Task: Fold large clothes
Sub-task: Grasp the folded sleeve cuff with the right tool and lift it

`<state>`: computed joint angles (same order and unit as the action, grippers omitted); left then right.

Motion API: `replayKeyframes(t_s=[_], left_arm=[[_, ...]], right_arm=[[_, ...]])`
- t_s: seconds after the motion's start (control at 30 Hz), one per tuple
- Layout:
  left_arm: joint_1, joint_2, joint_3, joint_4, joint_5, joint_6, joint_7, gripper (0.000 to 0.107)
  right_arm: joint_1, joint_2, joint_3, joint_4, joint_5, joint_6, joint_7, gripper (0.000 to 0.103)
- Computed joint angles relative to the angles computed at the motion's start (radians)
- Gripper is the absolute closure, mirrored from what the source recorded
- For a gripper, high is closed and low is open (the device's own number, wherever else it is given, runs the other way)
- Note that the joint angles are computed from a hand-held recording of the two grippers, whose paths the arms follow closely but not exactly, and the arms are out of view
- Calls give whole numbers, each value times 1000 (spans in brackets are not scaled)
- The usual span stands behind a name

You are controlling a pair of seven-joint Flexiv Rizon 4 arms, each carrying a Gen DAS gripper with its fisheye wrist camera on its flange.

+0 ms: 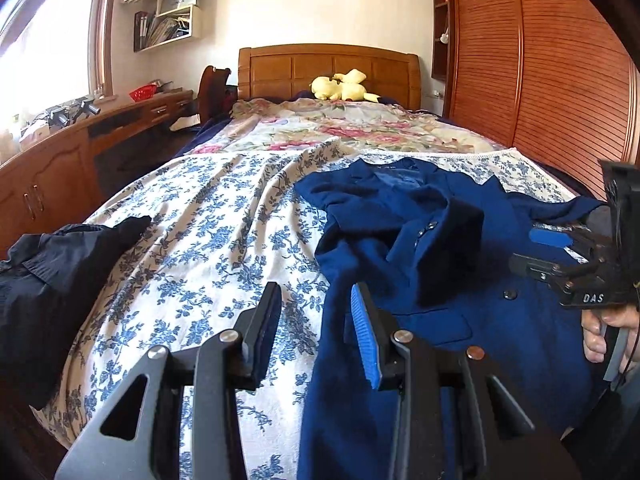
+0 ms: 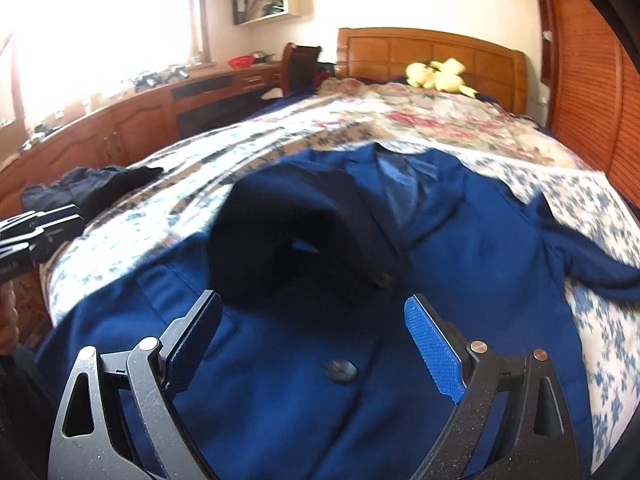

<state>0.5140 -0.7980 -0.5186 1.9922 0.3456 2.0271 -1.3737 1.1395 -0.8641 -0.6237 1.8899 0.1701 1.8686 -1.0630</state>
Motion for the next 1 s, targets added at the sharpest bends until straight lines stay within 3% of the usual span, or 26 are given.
replayKeyframes(t_s=[0.2,0.53,0.63,0.77,0.9,1.0], left_arm=[[21,11,20,15,19,30,-9,72],[82,13,17,25,55,43,-39,72],[101,10,8,26,66,40,-48,72],[117,8,2,29,75,38,-52,72],[122,6,-4,29,81,34,-50,72],[122,5,-8,29,86,31,-43,72]], right_arm=[[-91,-12,97,-137,-110,-78,2,11],[-279,-119,266,-392,-328,-328,102,16],[-347,-131,344,-423,-362,-358,111,29],[-391,-126,391,-413,-400,-327,135,63],[-358,-109,337,-370,-461,-289,169,86],[-293,-85,243,-303,-467,-191,186,90]])
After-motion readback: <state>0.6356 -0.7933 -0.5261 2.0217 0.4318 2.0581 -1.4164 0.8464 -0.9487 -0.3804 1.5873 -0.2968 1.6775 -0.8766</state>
